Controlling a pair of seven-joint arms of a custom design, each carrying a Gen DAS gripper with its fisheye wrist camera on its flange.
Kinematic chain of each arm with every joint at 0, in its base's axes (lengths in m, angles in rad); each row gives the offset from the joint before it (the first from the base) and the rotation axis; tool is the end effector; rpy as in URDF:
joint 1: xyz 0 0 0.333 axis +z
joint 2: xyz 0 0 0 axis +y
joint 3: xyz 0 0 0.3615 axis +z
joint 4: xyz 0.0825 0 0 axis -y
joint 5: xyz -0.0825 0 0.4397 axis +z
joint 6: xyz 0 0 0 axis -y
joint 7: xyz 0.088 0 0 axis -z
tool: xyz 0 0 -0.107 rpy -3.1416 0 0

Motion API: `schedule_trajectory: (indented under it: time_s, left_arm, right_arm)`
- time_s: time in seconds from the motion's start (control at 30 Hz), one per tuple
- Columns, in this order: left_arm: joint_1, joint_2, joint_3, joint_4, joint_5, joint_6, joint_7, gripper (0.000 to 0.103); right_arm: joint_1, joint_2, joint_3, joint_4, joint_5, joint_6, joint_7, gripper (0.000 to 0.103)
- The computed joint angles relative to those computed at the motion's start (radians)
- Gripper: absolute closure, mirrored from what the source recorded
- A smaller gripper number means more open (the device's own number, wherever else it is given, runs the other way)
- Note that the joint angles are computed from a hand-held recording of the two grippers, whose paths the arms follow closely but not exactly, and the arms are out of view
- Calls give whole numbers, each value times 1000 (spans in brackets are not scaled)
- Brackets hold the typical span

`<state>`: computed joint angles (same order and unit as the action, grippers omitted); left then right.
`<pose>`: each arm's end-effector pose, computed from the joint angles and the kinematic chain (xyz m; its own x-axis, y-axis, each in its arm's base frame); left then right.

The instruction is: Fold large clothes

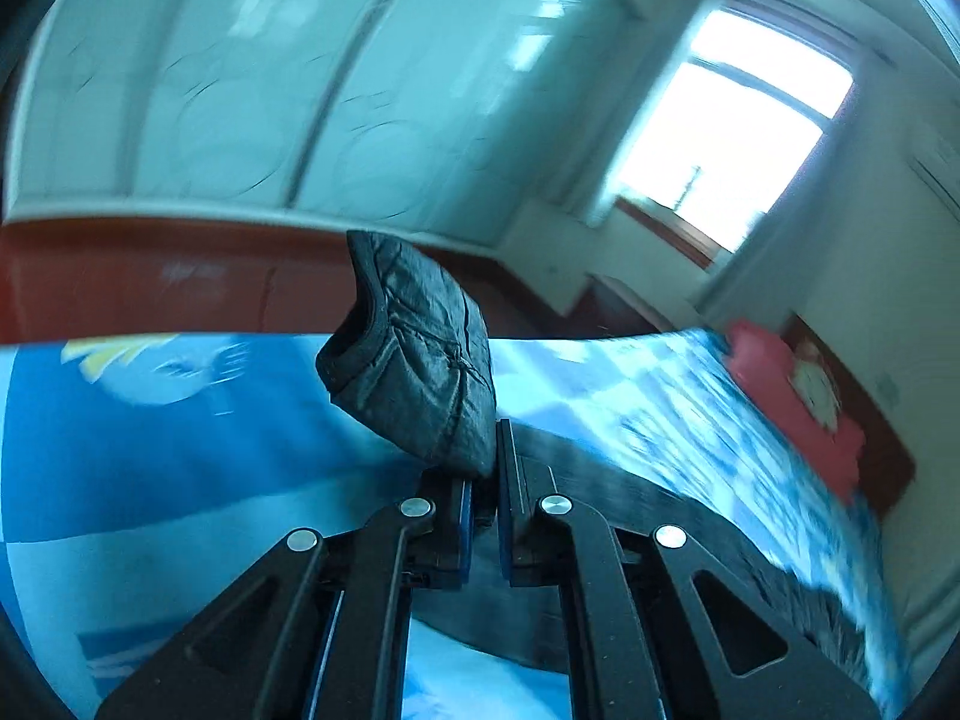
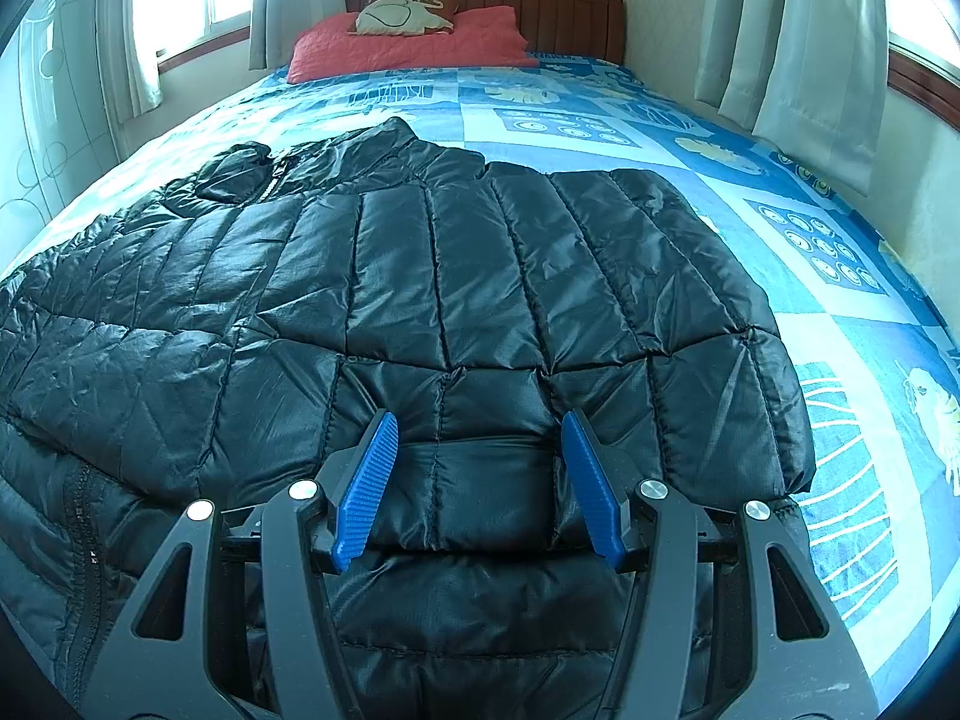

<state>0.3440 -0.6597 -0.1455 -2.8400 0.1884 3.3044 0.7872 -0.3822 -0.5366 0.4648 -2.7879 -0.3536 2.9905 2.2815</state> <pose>0.3838 0.0528 0.5123 0.4157 -0.7954 0.4411 -0.2563 -0.5678 -0.7823 0.4180 0.0565 0.4220 -0.2777 -0.9602 0.0289 -0.7082 0.1843 -0.6815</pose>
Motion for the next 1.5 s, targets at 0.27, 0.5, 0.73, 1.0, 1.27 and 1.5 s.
schedule_trajectory:
  time_s: [0.27,0.5,0.73,1.0,1.27,1.5]
  left_arm:
    - [-157,0,-88,57,43,-12,16,97]
    - [-235,85,-251,165,83,-56,-15,97]
    - [-260,195,-399,278,163,-94,-64,97]
    - [-212,309,-566,373,316,-192,-144,97]
    - [-190,369,-625,424,469,-279,-245,97]
    - [-371,421,-474,443,438,-335,-165,72]
  right_arm:
    - [4,13,-31,0,14,23,-30,46]
    - [-1,19,-37,-8,49,50,-65,46]
    - [-5,31,-44,-14,100,81,-110,46]
    - [-4,47,-48,-24,173,119,-165,45]
    - [-6,48,-25,-32,248,140,-208,45]
    - [19,49,-32,-38,281,143,-239,36]
